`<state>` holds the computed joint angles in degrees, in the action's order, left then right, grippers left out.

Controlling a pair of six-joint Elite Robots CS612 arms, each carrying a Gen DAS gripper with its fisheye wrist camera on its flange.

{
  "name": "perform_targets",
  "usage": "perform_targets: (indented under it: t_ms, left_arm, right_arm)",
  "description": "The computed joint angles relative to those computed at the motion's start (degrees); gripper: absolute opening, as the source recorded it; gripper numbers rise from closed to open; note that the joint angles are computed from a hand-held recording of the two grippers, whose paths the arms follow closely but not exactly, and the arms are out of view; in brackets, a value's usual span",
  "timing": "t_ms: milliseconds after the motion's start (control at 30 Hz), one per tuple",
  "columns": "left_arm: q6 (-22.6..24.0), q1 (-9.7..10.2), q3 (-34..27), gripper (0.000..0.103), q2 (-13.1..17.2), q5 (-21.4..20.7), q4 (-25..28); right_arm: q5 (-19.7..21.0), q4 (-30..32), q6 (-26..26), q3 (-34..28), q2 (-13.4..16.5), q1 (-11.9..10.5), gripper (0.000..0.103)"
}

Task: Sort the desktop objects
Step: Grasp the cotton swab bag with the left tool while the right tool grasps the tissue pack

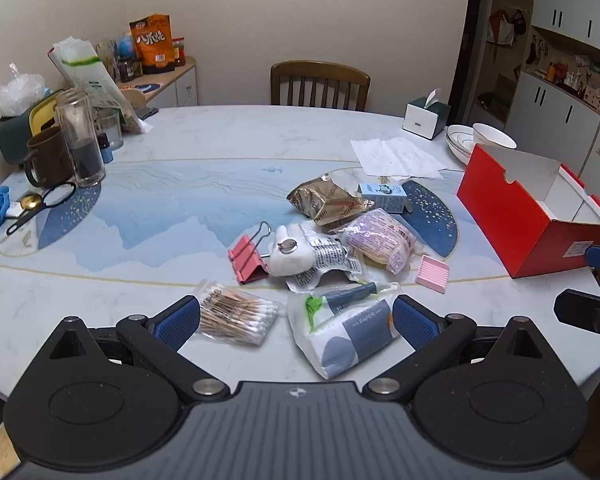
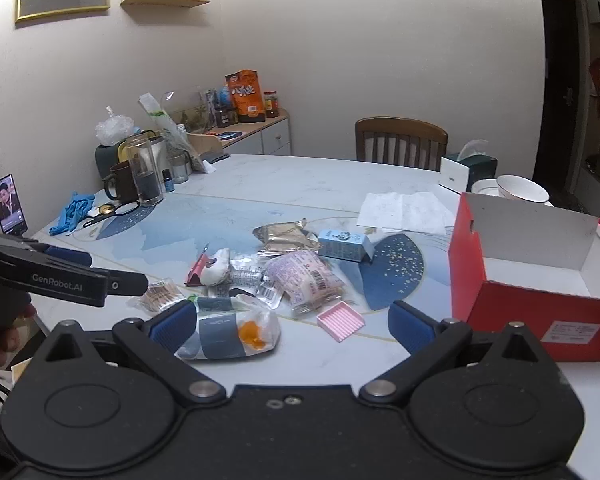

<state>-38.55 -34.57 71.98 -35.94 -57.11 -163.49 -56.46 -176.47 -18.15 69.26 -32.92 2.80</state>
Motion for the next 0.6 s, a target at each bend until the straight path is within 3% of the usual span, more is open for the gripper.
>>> perform_targets:
  t_ms: [167,600]
  left_arm:
    - [2.8,0.65,-0.1,0.103,0.5,0.0,-0.7]
    - [11.2,4.82,-1.5,0.103,3.4,-7.5,-1.6]
  right_arm:
    - [0.1,2.4,-0.9,-0.8,0.4,0.7,0.102]
    - [-3.5,8.5,-0.5,-5.2,3.2,4.3,0.102]
